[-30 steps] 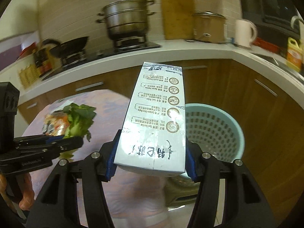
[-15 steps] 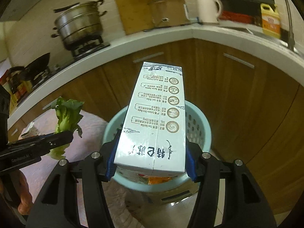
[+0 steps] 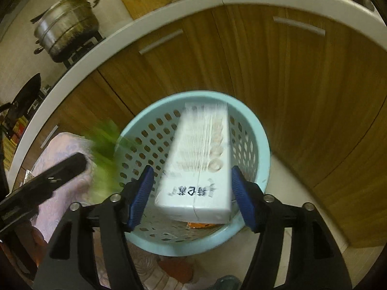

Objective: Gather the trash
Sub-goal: 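Carry both items over the wastebasket and open both tools to drop them, then move both tools back over the table toward the orange snack bag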

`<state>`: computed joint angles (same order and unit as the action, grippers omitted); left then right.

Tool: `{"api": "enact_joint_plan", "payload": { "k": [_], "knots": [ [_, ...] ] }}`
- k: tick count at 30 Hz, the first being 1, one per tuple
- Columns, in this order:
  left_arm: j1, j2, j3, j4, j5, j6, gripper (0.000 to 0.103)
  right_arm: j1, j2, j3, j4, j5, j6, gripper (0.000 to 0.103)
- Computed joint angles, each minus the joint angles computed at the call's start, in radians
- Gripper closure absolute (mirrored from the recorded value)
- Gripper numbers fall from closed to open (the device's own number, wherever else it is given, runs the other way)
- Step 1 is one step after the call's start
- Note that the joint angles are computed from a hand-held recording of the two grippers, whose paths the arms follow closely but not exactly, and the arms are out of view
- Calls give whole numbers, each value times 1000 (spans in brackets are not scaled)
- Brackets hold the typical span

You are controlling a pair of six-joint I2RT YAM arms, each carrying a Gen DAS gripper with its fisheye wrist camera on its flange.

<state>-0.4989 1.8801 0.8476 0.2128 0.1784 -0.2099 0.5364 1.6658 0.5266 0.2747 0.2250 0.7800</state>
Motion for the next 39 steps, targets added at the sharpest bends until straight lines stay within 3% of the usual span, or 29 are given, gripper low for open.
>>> {"api": "enact_joint_plan", "payload": {
  "k": [8, 19, 24, 32, 39],
  "knots": [
    [32, -71, -68, -3, -1, 32, 37, 1, -18, -47, 19, -14, 29, 40],
    [109, -364, -253, -41, 14, 62, 37, 191, -170, 30, -166, 131, 56, 40],
    [172, -508, -333, -83, 38, 82, 29, 286, -171, 103, -231, 173, 71, 40],
    [348, -723, -441, -167, 127, 139, 26, 449, -50, 309, -332, 254, 55, 40],
    [620, -881, -504, -269, 277, 246, 26, 533, 82, 483, -395, 301, 29, 40]
  ]
}}
